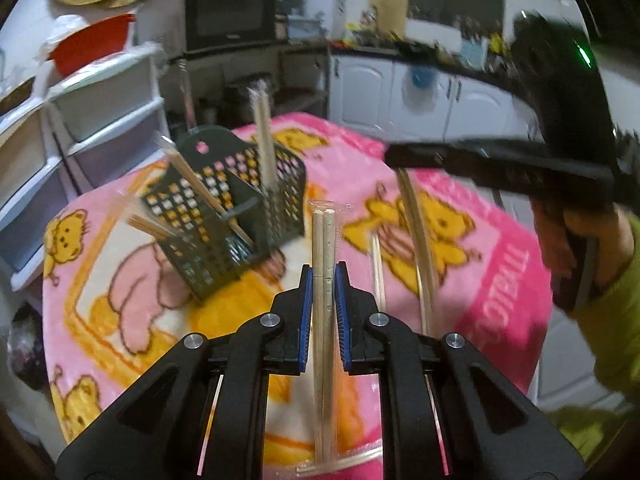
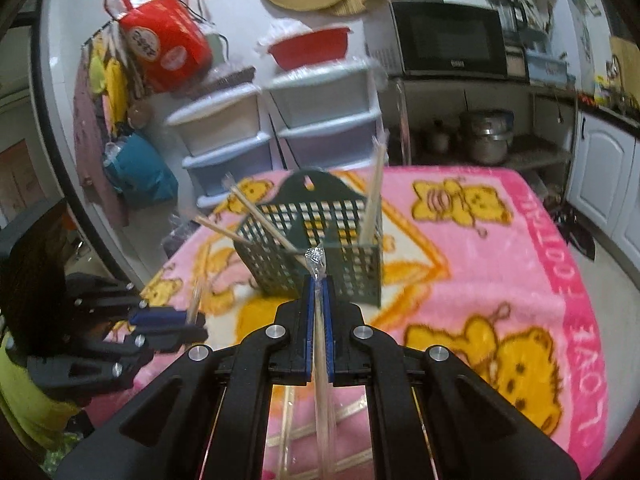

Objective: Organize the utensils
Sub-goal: 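Lift both held chopsticks upright and carry both tools above the green caddy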

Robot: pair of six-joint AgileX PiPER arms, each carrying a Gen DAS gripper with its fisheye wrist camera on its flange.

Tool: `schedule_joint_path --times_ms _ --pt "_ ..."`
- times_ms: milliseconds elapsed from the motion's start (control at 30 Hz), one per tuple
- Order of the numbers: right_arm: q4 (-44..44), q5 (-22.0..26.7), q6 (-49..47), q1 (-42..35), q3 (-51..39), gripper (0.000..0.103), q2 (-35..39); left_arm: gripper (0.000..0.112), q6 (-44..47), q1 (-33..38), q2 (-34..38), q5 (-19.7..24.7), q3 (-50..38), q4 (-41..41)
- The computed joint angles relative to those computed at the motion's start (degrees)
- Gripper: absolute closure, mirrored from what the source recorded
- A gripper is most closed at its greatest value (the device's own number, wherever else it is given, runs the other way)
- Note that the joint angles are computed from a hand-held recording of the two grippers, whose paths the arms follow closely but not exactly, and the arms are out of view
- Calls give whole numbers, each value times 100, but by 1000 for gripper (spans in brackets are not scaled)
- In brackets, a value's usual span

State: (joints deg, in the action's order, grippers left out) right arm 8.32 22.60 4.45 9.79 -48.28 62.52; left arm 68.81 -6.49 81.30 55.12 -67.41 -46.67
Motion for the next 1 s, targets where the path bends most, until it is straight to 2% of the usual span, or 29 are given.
schedule_joint_path --times_ms 200,367,533,600,833,1000 --pt "-917 -113 893 322 -65 99 -228 105 -371 299 118 159 -453 -511" --pt "-951 -263 978 304 -72 99 -320 105 -807 368 190 80 -748 -740" --pt "-832 -337 880 229 -172 99 -336 105 -1303 264 220 -239 -987 -784" --pt "-1148 -326 1198 302 -248 99 -348 105 -1491 178 236 -394 -1119 -775" --pt "-1339 -309 1242 296 -680 99 -222 105 -2186 -17 488 -530 -1805 -710" --pt "-1873 -273 1535 324 -1110 99 -68 105 -2566 -214 638 -771 -2243 -526"
